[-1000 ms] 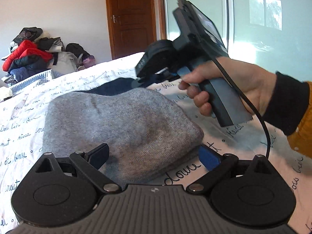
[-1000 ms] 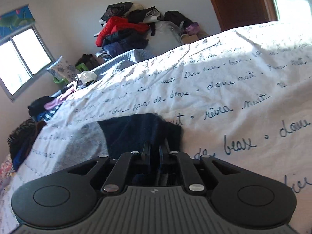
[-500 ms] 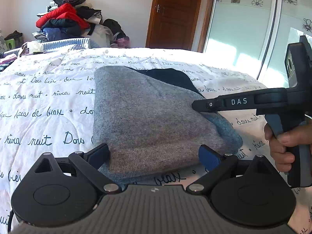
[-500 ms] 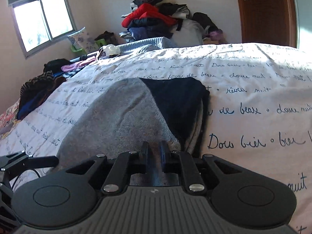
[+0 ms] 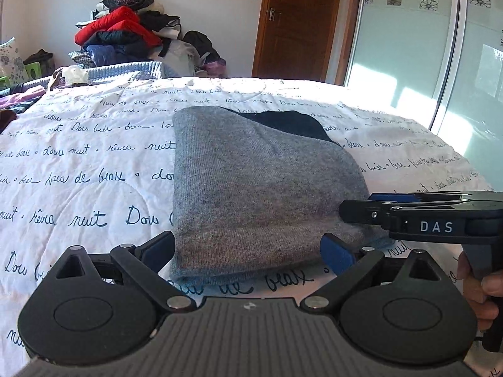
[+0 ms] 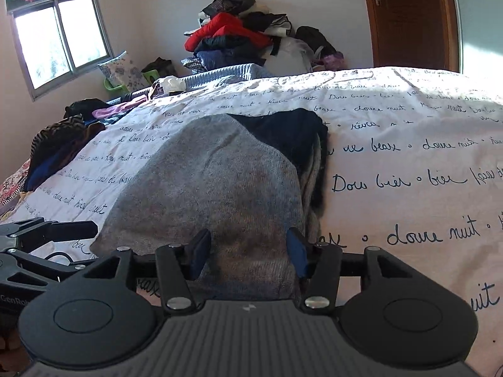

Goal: Fold small clothes

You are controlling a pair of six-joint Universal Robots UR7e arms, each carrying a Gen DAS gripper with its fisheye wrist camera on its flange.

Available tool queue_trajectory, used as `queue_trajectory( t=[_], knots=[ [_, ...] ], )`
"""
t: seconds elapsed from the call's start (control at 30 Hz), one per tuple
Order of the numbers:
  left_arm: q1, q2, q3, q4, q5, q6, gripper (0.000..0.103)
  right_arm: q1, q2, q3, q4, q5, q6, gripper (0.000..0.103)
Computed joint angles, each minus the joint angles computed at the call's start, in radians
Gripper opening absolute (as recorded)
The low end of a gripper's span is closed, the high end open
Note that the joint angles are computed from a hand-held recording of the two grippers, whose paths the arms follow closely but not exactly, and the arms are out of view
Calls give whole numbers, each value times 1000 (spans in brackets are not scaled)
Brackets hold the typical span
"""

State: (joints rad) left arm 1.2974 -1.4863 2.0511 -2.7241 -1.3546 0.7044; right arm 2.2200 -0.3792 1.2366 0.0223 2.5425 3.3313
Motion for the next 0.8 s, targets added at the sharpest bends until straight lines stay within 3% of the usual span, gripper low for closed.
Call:
queue_trajectory(
  t=[0.13, 0.23, 0.67, 0.8],
  knots=[
    [1, -7, 5, -12, 8, 1, 97, 16, 16, -15, 29, 29, 27, 53],
    [0, -14, 14, -21, 18, 1, 97, 28, 19, -9, 37, 40, 67, 62],
    [4, -52, 45, -54, 65, -9, 97, 69, 41, -8, 137, 48, 202, 70],
    [24, -53, 5, -48, 9, -26, 97, 66, -20, 77, 13, 25, 155, 76]
  ],
)
